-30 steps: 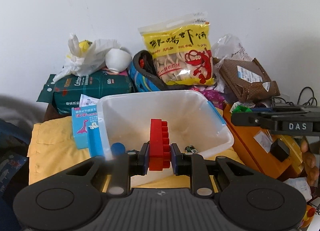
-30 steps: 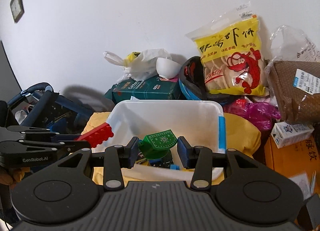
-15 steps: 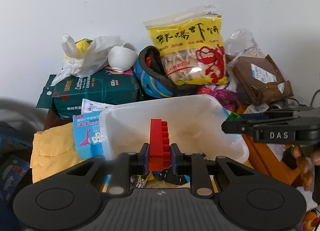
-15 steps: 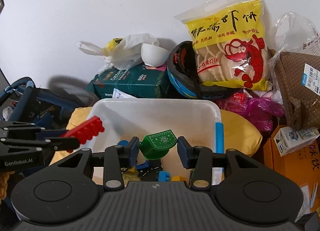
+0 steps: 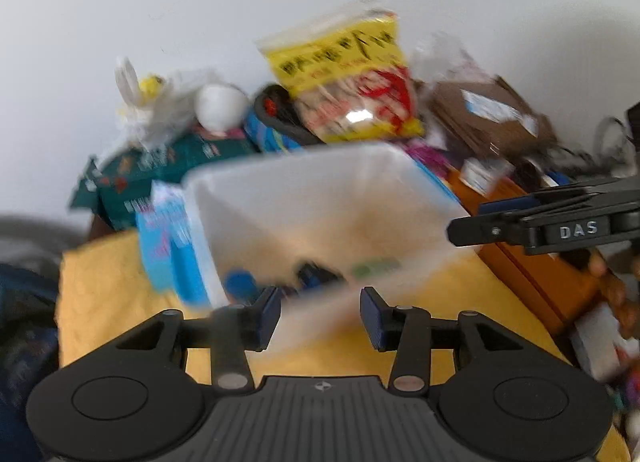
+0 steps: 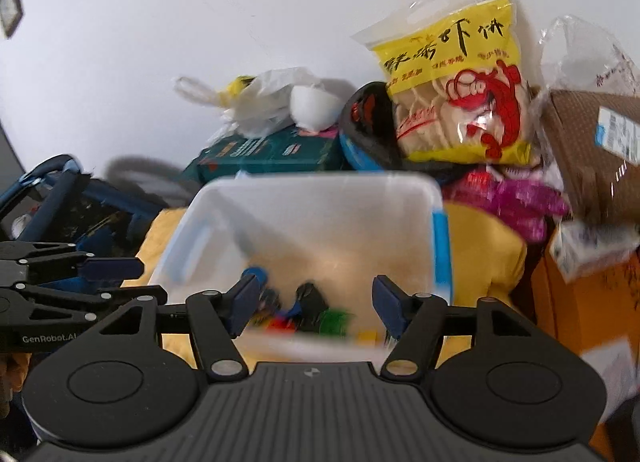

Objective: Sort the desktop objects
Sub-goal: 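Carry the green block and red brick over the white bin and release both, then grasp a black toy car with the right gripper while the left gripper grasps a blue brick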

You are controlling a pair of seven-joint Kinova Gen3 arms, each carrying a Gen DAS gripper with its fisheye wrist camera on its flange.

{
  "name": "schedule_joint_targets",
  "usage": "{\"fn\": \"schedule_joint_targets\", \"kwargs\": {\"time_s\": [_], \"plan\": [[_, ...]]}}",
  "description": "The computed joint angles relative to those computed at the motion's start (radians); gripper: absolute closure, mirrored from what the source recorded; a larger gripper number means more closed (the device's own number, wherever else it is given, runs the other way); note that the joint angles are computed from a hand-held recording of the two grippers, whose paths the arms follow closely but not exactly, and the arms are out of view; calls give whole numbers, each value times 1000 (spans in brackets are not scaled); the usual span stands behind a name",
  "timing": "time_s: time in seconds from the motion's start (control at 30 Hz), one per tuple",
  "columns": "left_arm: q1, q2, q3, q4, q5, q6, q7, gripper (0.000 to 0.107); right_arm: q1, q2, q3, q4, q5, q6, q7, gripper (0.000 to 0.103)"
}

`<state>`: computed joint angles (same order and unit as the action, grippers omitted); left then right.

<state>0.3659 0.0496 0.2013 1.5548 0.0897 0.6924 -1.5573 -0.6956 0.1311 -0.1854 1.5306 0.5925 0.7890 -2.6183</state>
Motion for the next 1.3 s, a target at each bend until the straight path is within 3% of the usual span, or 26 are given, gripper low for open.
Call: {"fn": "schedule_joint_targets", "kwargs": {"time_s": [0.1, 0.17, 0.27, 0.33, 0.7, 0.77, 0.93, 1.1, 1.23, 1.3], "plan": [[71, -80, -34, 139, 11, -15, 20, 60, -40, -51, -43, 136, 66, -25, -113, 37], [60, -119, 4, 232, 22, -41, 44, 60, -86, -66, -69, 216, 95, -21, -167, 37], [68, -135, 26, 346, 60, -101, 59, 60, -102, -56, -118, 302, 58, -53, -155, 36], [49, -120, 72, 370, 28, -109, 98, 60, -113, -37, -125, 331, 33, -77, -135, 36], [106, -63, 69, 381, -202, -155, 381, 60, -143, 19, -73, 344, 10, -164, -24, 36], [103, -77, 63, 399, -198, -170, 368, 59, -153, 23, -66, 341, 15, -157, -22, 36], [89, -55, 40, 408, -74, -199, 205, 59, -146, 33, -58, 342, -14, -171, 13, 36], [81, -27, 44, 396, -36, -225, 140, 60, -141, 48, -47, 325, -42, -168, 55, 41], [94, -21, 46, 408, -65, -241, 119, 61, -147, 54, -38, 321, -51, -171, 67, 54], [91, -31, 41, 414, -46, -239, 94, 69, -147, 46, -38, 326, -60, -175, 73, 64]]}}
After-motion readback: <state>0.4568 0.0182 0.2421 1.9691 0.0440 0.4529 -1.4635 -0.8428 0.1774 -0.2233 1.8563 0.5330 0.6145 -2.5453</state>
